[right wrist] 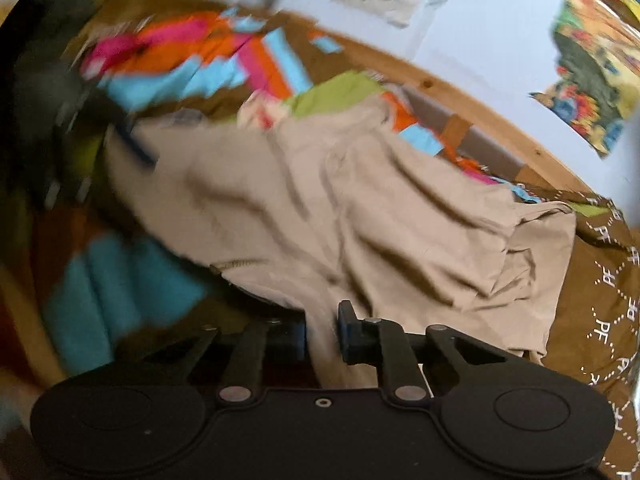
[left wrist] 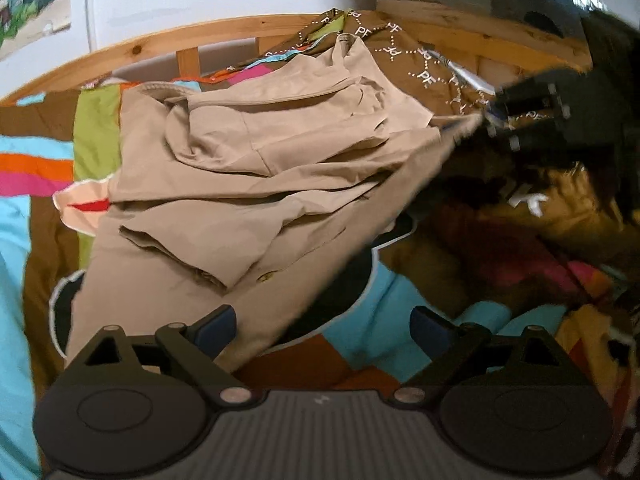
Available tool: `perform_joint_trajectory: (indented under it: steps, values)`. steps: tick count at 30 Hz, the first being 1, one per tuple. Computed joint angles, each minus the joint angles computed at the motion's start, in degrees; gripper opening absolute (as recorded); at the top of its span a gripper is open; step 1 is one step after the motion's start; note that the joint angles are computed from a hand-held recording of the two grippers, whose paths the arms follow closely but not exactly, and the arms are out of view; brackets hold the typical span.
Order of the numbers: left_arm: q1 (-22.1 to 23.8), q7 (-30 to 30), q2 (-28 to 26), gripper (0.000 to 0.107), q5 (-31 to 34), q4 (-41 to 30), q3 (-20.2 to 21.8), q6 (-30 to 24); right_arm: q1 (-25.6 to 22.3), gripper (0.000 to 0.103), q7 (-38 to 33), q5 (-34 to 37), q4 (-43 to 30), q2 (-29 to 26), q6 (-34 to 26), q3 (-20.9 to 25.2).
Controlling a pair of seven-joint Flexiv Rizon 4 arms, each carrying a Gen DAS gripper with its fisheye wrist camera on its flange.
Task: Fold large clothes
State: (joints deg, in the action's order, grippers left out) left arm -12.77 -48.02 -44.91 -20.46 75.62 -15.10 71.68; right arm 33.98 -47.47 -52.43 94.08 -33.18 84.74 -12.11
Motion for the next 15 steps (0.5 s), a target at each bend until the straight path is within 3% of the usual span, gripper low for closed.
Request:
perform_joint_trajectory:
  steps: [4, 7, 10, 11, 12, 15]
  values:
    - [-7.2, -9.5, -1.7, 0.092, 7.9, -5.2, 12.8, -1.4, -2.8, 0.013, -0.9, 6.0, -4.9, -1.9, -1.1, 3.3]
    - [-10.3, -18.4, -3.2, 0.078, 13.0, -9.4, 20.3, -3.5, -3.0, 0.013, -2.2, 8.5, -6.6, -2.7, -1.4, 3.6]
    - [-10.1, -23.2, -3.3, 0.062, 15.6, -10.7, 22.2, -3.8, -2.2, 0.013, -2.6, 9.0, -6.6, -2.6, -0.9, 2.3]
    - [-9.3, -23.8, -3.2, 0.050, 15.8, -10.6, 21.4, -3.3, -2.0, 0.013, -2.5, 9.2, -6.3, -2.5, -0.8, 2.0]
    - [-8.4, -24.7, -2.8, 0.030, 15.8, -9.9, 20.4, -1.7, -1.7, 0.013, -2.4, 9.4, -6.2, -2.5, -0.7, 1.7]
    - [-5.7, -27.0, -2.9, 0.017, 15.0, -9.7, 16.7, 1.6, -1.3, 0.013, -2.0, 9.9, -4.9, -2.0, -0.2, 1.2]
